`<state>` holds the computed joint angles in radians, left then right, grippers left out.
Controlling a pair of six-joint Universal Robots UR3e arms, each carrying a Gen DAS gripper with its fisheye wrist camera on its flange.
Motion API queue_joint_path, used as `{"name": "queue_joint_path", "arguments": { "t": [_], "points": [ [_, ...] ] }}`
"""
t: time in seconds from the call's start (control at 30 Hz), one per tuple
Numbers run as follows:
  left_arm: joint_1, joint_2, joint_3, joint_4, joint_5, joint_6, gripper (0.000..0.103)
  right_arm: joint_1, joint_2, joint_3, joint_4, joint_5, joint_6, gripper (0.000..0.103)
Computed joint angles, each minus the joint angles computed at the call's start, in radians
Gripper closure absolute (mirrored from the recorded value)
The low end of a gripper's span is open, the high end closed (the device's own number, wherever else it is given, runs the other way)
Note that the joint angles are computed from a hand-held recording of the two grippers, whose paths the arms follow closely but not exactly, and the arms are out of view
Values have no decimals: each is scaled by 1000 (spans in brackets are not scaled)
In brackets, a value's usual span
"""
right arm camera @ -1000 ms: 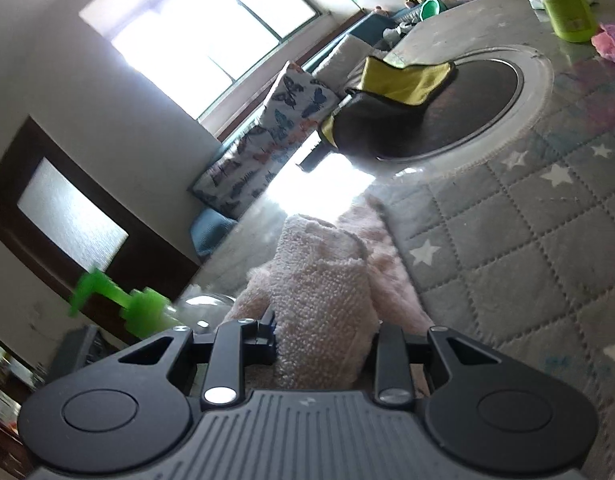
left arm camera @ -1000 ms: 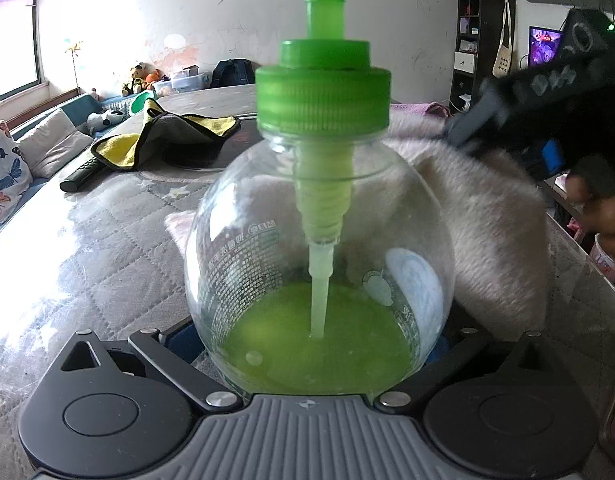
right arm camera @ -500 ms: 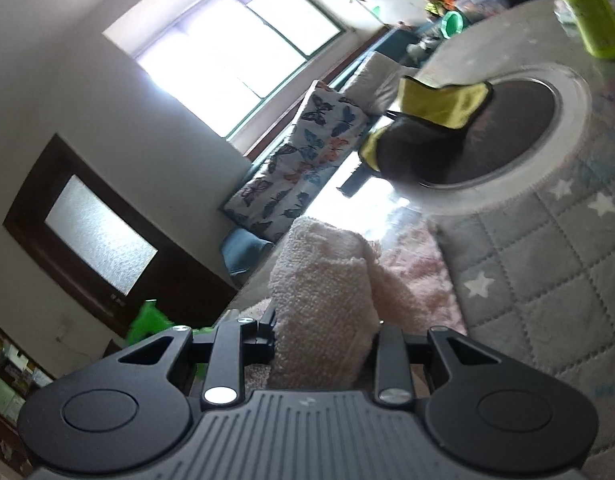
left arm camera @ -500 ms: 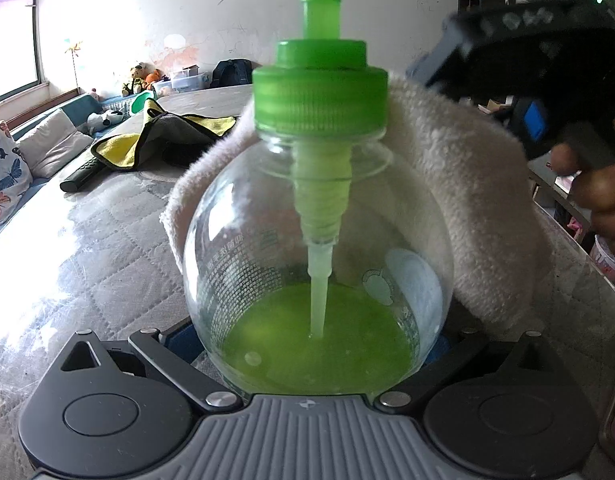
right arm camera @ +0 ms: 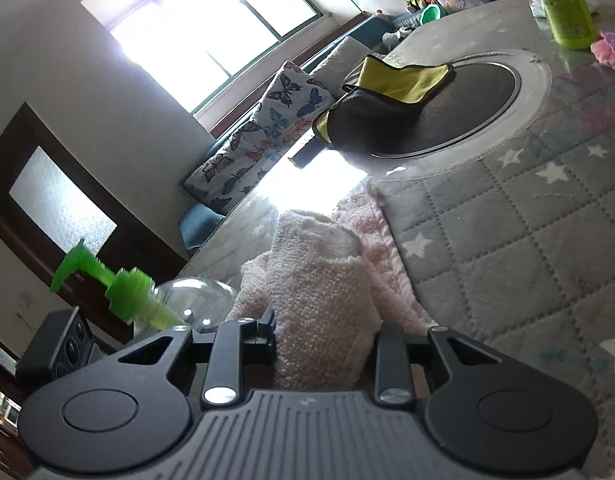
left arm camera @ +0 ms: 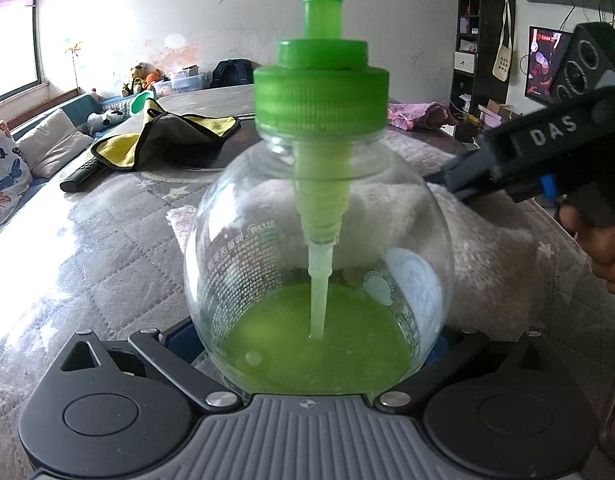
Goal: Clean container
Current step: 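Wipe the bottle body behind the pump with the towel, right gripper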
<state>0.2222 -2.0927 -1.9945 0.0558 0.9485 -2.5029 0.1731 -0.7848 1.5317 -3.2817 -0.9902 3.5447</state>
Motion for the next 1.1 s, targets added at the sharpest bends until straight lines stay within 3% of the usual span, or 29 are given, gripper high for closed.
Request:
{"name": "queue_joint_path", "arguments": {
  "t": [0.23,0.4,0.63,0.93,1.1],
  "points": [
    [0,2,-2,0,0,0,0,-25,-29,43,-101,72,86,75],
    [2,24,-43,17,-2,2,0,-32,-14,-20,-161,143,157,75],
    [4,26,-47,18,-3,4,0,7,40,-130,-84,82,128,73],
    [5,30,-53,19,-4,5,0,-9,53,-92,-71,49,149,72],
    [5,30,-54,21,-4,6,0,-3,48,-58,-31,10,104,72]
  ]
}}
